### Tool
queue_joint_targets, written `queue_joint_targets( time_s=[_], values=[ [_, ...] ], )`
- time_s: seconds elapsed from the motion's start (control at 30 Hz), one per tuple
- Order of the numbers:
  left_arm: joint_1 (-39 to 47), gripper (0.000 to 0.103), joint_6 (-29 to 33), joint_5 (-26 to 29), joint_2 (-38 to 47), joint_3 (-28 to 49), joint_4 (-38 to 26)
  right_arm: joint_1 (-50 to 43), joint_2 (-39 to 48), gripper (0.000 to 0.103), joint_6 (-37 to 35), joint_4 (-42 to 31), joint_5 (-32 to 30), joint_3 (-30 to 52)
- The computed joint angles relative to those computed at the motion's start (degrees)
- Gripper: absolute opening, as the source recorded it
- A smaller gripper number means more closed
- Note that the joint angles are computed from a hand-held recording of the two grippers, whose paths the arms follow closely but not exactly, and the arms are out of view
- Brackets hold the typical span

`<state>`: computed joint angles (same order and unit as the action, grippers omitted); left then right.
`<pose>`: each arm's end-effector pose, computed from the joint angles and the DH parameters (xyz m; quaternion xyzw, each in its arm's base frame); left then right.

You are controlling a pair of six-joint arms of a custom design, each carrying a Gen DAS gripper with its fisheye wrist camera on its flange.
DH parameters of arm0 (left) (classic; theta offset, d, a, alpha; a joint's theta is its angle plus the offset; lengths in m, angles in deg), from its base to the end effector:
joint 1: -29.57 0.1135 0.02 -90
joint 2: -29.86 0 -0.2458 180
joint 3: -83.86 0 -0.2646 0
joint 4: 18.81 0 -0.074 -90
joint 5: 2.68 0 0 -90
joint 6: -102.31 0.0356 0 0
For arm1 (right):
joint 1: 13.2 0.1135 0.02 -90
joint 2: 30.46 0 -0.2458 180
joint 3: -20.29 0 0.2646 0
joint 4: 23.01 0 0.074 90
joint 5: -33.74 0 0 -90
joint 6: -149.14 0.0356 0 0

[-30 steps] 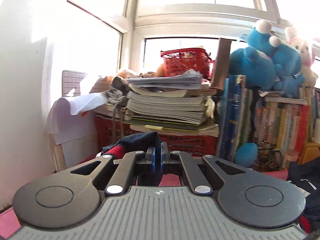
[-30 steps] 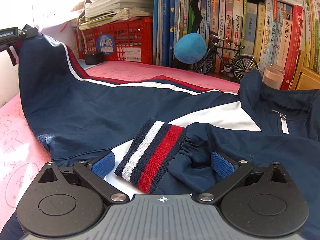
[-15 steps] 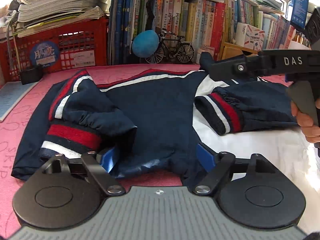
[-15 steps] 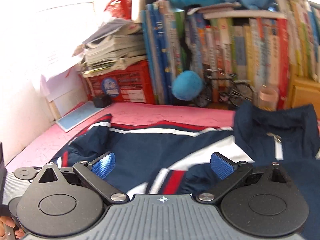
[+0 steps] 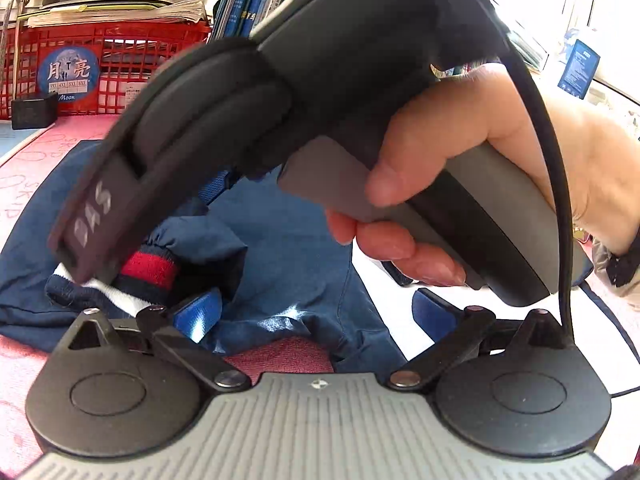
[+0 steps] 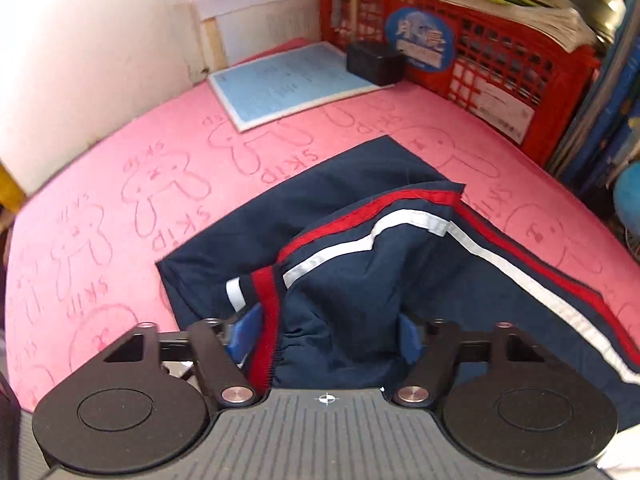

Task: Fold clothes

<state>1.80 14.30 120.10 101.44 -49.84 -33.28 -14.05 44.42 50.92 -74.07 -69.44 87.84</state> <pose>0.2224 -0.1389 0.1673 0.3388 0.8087 -0.3399 0.3401 0.2754 0.0040 0.2245 -0.0926 0.9519 0.0887 0.2784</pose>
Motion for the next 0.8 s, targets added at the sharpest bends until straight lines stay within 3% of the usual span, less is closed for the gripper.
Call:
queue_joint_targets(
  time_s=[0.07,0.13,0.2,0.27,0.3,0.33,0.4,0.43,0.53,0.6,0.67,0.73,0.77,0.8],
  values=[
    [2.3,0.101,-0.6,4.4,-0.3,-0.8,1.0,-4.1,-3.6,0.028,4.6,1.8,-2.0,-1.6],
    [5.4,0.101,-0.7,11.3,-0.7,-2.1,2.8,-11.0,-8.4,0.027,8.1,2.4,-7.1,-3.1],
    [7.3,0.101,-1.3,16.8,-2.2,-4.7,7.2,-19.5,-13.6,0.026,8.9,0.9,-14.5,-4.6],
    [8.6,0.102,-1.9,20.8,-4.0,-7.2,12.0,-32.4,-17.2,0.026,7.7,-1.2,-26.6,-6.8],
    [8.6,0.102,-2.1,21.2,-4.9,-8.1,13.7,-38.6,-17.7,0.030,7.4,-2.0,-31.8,-8.2],
    [8.5,0.103,-2.1,21.2,-5.2,-8.3,14.0,-43.5,-16.8,0.034,7.4,-2.9,-33.3,-8.9],
    [8.1,0.103,-1.9,20.8,-5.5,-8.0,13.1,-52.2,-12.5,0.066,7.4,-4.5,-32.2,-8.7],
    [8.0,0.103,-2.1,20.5,-5.1,-7.4,12.3,-54.4,-11.2,0.070,6.4,-4.8,-28.0,-8.7],
    [8.3,0.103,-6.2,18.8,-2.9,-6.7,14.1,-56.9,-16.3,0.076,-0.1,1.2,-17.2,-14.4],
    [9.2,0.103,-10.7,19.4,-1.7,-7.0,18.0,-59.2,-27.8,0.100,-6.9,9.2,-16.4,-24.0],
    [9.5,0.103,-13.9,19.4,0.6,-7.1,23.1,-63.2,-39.2,0.103,-18.2,10.8,-24.5,-31.5],
    [9.4,0.103,-15.2,18.8,1.3,-7.2,25.1,-68.5,-49.9,0.103,-31.2,7.5,-35.8,-36.7],
    [9.5,0.103,-15.6,18.6,1.4,-7.3,25.6,-68.3,-53.3,0.103,-36.8,5.0,-38.9,-37.8],
    [9.6,0.103,-16.0,18.5,1.4,-7.4,25.8,-65.2,-55.9,0.103,-38.2,4.9,-37.1,-39.0]
  ],
)
